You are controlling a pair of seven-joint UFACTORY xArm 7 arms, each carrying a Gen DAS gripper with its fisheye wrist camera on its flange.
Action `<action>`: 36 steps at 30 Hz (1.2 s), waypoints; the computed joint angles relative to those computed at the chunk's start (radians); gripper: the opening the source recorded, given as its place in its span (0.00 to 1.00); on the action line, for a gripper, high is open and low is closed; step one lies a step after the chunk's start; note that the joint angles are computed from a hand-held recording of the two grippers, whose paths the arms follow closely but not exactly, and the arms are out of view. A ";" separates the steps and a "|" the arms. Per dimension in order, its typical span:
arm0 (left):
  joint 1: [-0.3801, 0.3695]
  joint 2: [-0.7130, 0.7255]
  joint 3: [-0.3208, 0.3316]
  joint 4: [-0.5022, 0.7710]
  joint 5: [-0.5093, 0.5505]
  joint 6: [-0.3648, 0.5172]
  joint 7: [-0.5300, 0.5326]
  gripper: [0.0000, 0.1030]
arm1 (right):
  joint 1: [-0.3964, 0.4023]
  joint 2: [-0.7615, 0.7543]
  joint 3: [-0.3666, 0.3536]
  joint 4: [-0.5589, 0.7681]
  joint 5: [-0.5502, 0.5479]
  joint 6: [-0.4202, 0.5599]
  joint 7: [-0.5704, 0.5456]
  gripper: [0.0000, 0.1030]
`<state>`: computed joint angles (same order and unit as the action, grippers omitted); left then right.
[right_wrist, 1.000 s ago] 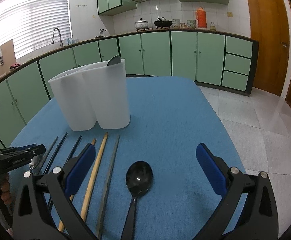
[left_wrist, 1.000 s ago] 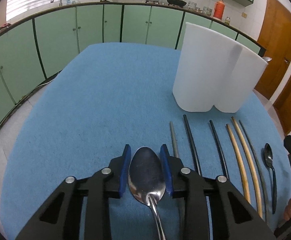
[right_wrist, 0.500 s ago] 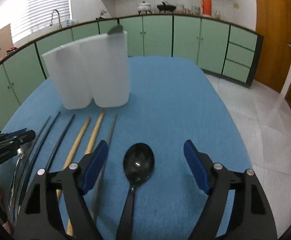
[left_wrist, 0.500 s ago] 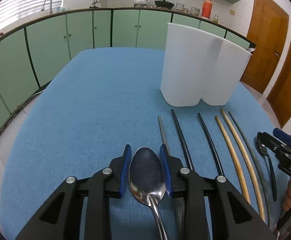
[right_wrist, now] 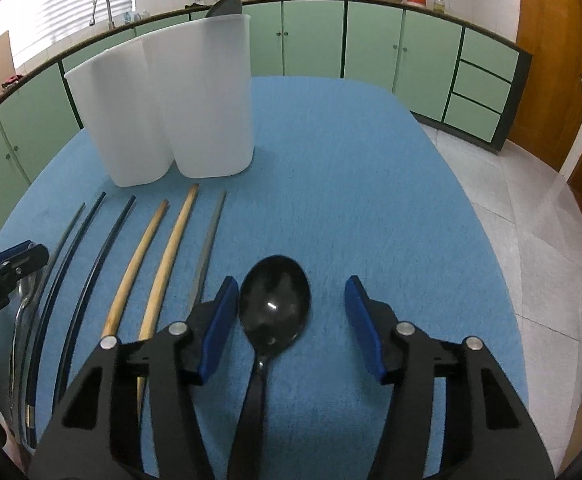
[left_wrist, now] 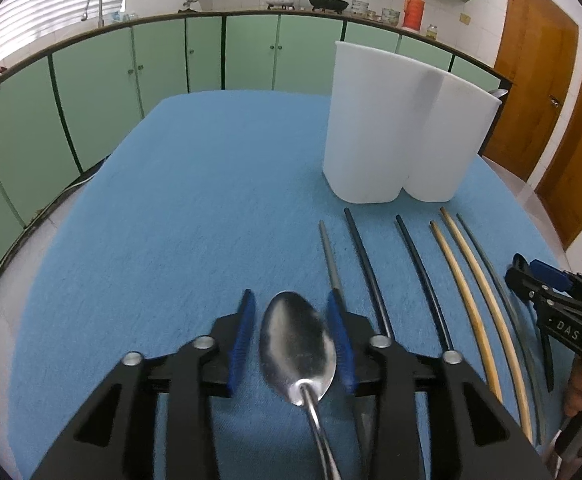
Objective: Organize utensils
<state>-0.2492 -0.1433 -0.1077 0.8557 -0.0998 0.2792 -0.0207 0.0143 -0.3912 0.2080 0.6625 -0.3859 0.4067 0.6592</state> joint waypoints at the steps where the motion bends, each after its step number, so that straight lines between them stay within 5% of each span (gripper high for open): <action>1: 0.003 -0.003 -0.002 -0.002 0.007 0.004 -0.009 0.45 | 0.000 -0.001 0.002 0.001 -0.001 0.004 0.000 0.51; 15: 0.022 -0.013 -0.017 0.000 0.079 0.048 -0.128 0.54 | 0.008 0.002 0.002 0.008 -0.007 0.015 0.001 0.47; 18: 0.024 -0.009 -0.021 -0.002 0.098 0.038 -0.148 0.35 | 0.011 0.003 -0.003 0.006 -0.003 0.009 -0.001 0.47; 32: -0.027 0.006 0.007 0.000 -0.057 -0.006 0.060 0.32 | 0.023 0.008 -0.024 0.014 0.049 0.017 -0.038 0.47; 36: -0.030 0.014 0.009 0.000 -0.072 -0.022 0.079 0.32 | 0.028 0.014 -0.029 0.021 0.058 0.021 -0.051 0.33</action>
